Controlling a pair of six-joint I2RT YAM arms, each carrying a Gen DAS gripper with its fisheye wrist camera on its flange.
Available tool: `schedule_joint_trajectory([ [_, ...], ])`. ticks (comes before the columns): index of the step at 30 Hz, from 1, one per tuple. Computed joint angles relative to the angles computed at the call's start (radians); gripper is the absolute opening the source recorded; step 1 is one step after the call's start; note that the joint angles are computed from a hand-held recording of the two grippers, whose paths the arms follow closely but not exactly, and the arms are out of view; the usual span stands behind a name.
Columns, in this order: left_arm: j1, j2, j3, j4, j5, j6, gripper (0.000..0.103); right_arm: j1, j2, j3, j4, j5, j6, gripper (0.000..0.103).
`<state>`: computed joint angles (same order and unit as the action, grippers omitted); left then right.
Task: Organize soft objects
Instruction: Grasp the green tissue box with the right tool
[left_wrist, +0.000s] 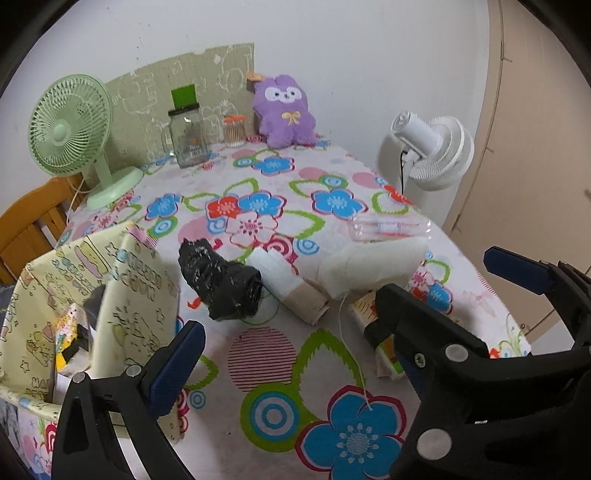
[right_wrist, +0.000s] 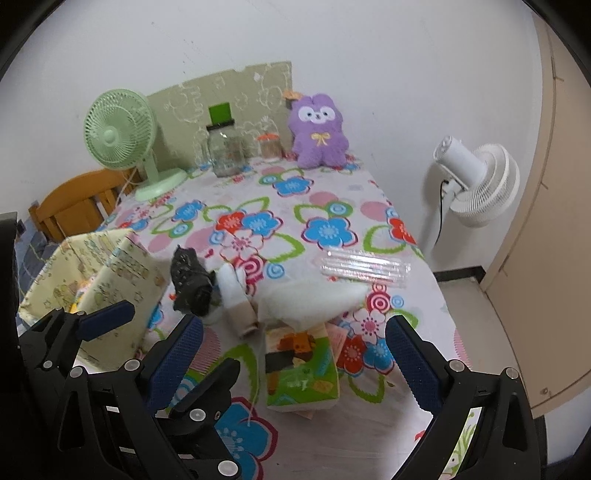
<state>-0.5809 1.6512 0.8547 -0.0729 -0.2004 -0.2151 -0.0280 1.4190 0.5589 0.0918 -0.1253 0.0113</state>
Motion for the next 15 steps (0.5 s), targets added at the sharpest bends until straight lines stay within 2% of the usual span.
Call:
schedule_joint_trajectory([
  [10, 0.029, 0.105, 0.040, 0.000, 0.027, 0.018, 0.102, -0.006, 0.161, 0.046, 0.033, -0.005, 0.008, 0.100],
  [15, 0.032, 0.144, 0.060, -0.007, 0.032, 0.021, 0.102, -0.007, 0.249, 0.087, 0.032, -0.007, 0.021, 0.093],
])
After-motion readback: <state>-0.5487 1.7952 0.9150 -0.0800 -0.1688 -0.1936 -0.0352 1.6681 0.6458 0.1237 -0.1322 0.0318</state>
